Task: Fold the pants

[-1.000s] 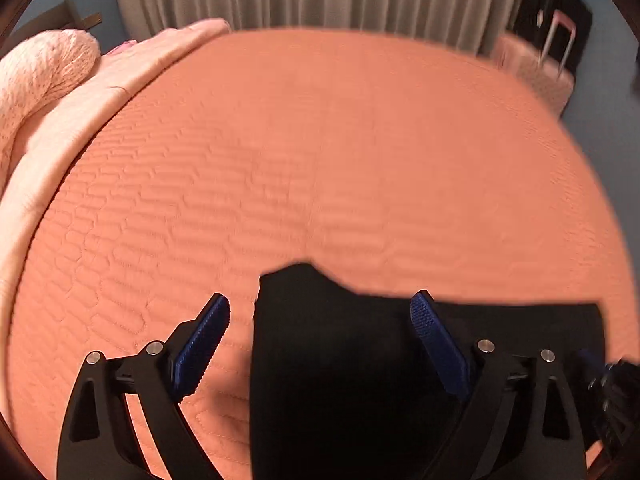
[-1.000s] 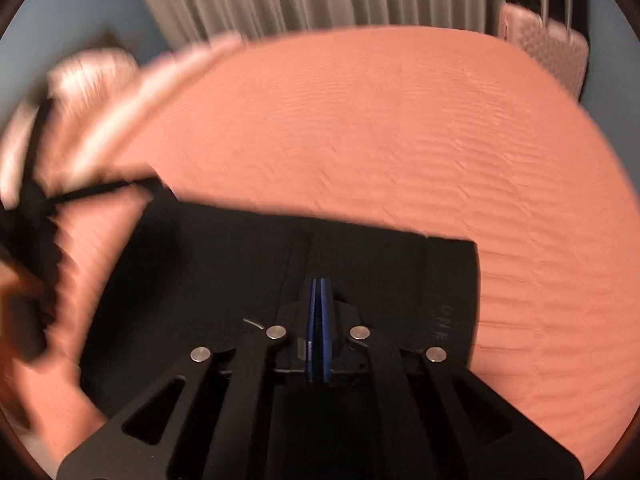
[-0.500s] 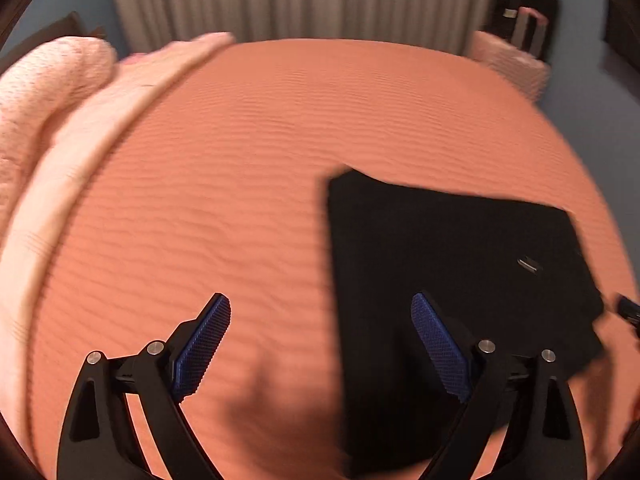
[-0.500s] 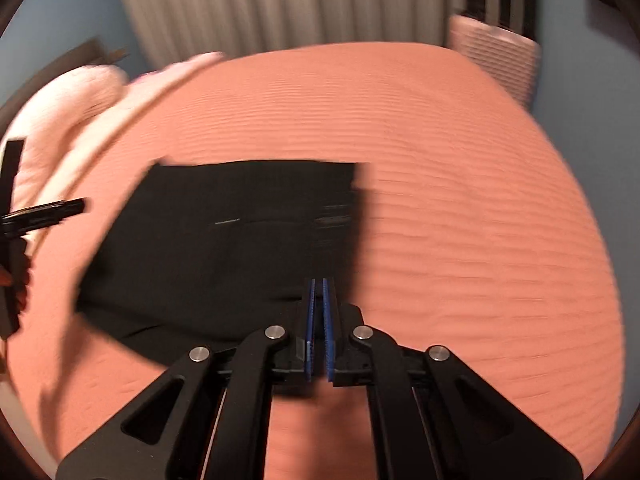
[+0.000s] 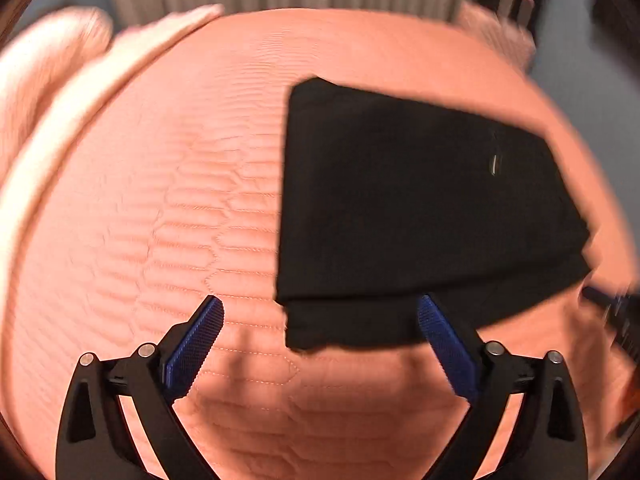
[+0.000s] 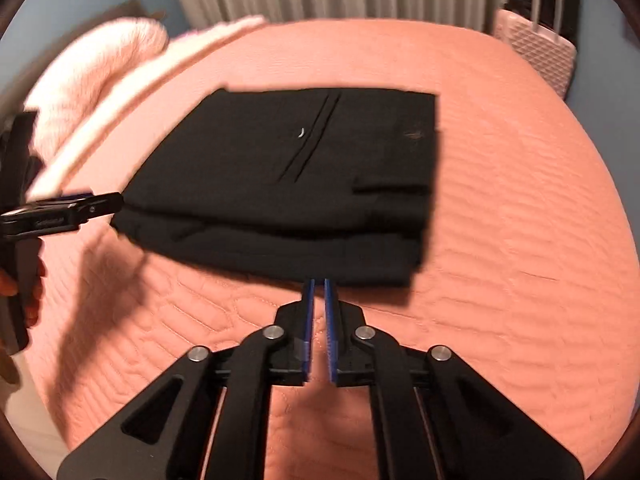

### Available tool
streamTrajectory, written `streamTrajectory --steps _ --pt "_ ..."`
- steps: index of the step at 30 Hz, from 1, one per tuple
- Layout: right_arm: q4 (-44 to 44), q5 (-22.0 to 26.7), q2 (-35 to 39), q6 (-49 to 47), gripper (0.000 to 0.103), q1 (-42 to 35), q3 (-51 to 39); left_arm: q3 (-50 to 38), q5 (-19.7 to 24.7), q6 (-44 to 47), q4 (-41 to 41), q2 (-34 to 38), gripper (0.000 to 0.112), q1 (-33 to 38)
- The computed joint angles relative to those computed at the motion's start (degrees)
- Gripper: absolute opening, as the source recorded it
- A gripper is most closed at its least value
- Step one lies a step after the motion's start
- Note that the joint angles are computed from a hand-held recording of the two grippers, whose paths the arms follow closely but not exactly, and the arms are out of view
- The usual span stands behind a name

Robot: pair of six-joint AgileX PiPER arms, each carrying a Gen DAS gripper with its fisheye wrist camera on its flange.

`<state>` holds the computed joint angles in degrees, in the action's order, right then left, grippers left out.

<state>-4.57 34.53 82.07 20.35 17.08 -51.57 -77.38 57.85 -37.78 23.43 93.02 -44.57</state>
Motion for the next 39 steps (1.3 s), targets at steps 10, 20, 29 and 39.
streamTrajectory --steps 10,20,29,39 --pt "38.53 -1.41 -5.59 -30.65 0.098 -20.77 0.53 1.35 -6.43 19.59 -25.21 -6.05 0.097 15.33" --pt "47.31 -1.96 12.01 -41.96 0.098 -24.04 -6.74 -4.44 -10.18 17.45 -33.01 6.55 0.098 16.67" --pt "43.72 3.42 5.85 -38.89 0.021 -22.41 -6.84 -18.52 -1.93 19.95 -29.89 14.12 0.016 17.20" --pt "43.49 19.23 -21.52 -39.24 0.017 -30.74 12.88 5.65 -1.34 18.94 -30.57 -6.98 0.015 10.73"
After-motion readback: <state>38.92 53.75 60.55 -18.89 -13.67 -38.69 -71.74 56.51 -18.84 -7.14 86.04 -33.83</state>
